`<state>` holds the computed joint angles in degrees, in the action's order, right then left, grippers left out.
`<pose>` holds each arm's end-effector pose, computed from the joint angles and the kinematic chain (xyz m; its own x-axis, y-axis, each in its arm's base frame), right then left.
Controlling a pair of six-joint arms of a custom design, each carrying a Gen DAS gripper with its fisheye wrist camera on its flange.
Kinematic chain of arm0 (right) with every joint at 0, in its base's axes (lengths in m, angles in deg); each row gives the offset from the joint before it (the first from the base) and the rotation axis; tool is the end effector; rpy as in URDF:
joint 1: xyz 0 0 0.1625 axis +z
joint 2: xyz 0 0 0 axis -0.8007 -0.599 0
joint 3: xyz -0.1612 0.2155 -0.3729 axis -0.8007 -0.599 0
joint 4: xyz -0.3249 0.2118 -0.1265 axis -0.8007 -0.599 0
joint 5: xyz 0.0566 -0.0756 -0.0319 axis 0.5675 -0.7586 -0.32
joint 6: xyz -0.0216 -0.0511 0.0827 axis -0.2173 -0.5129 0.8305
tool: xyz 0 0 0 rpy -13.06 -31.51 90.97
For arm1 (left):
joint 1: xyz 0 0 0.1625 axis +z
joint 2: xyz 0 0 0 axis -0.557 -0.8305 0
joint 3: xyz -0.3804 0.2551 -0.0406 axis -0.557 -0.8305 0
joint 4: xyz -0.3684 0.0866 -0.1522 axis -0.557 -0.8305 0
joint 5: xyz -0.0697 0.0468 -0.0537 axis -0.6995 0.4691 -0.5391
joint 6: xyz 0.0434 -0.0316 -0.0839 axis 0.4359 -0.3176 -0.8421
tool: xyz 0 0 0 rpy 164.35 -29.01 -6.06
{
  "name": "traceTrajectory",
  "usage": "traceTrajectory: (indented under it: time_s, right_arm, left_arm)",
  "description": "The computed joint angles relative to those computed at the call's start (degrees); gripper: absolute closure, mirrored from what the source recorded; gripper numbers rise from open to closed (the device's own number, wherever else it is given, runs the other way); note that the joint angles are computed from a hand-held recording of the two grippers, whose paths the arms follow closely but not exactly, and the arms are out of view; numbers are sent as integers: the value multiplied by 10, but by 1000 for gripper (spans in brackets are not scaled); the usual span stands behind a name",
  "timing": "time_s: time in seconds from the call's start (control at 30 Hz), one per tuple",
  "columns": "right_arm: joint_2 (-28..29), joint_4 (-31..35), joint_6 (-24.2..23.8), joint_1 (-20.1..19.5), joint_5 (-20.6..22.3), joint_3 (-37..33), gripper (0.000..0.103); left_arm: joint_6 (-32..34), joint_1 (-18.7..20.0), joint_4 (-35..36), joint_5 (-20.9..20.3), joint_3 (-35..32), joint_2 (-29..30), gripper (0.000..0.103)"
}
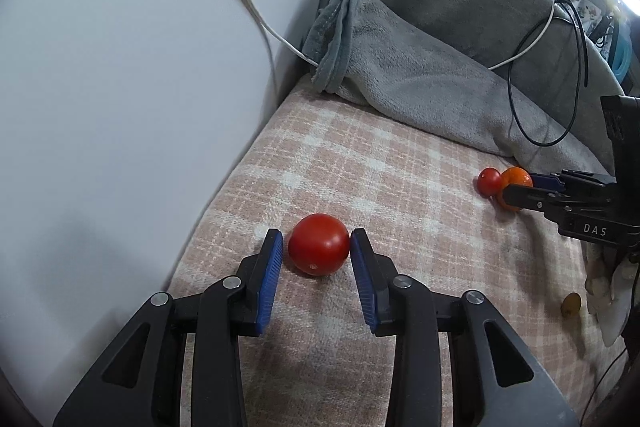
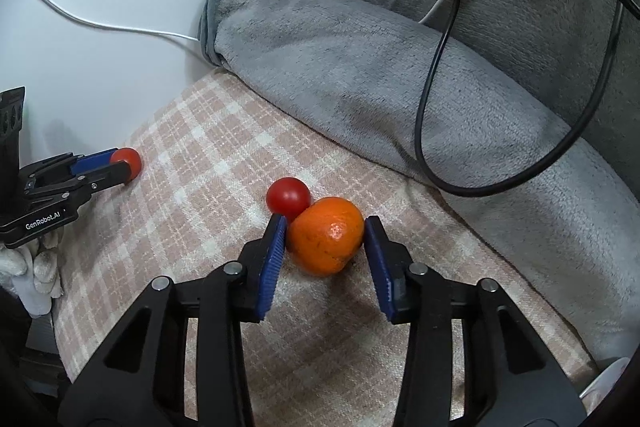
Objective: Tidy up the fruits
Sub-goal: 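Close the right tool on the mandarin while the left tool grasps the red tomato, then carry the mandarin and red tomato over the plate with both tools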
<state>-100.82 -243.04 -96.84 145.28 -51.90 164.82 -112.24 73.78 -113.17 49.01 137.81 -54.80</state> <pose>0.1116 -0.4808 0.0571 -0.6681 -0.5670 0.4818 -0.6382 0.7696 0.0206 -0.0847 -0.3445 0.0753 -0.8202 -0.1100 -0.5614 0.2506 0.8131 -0.5255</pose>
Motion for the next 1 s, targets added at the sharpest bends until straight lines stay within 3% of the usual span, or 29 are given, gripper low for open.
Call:
traceTrajectory:
  time_s: [0.1,0.2,0.4,0.5,0.63,1.0]
  right_arm:
    - [1,-4,-1,1,-2,1,61]
    - [-1,-5,-2,0,-2,2,62]
    - [-2,-4,-1,-1,0,2,62]
    - [-3,-3,0,-1,0,1,62]
    - [-2,-2,-1,-1,1,0,62]
    - [-23,-9,-2,5,9,19,62]
  left_arm:
    - [-1,0,1,-1,-1,2,68]
    - [-11,3,15,0,-3,-3,61]
    - [-1,9,-4,-4,1,1,61]
    - [8,10,-24,-8,3,4,72]
    - [7,5,-15,-3,1,3,73]
    - [-21,-48,5,20,15,-14,73]
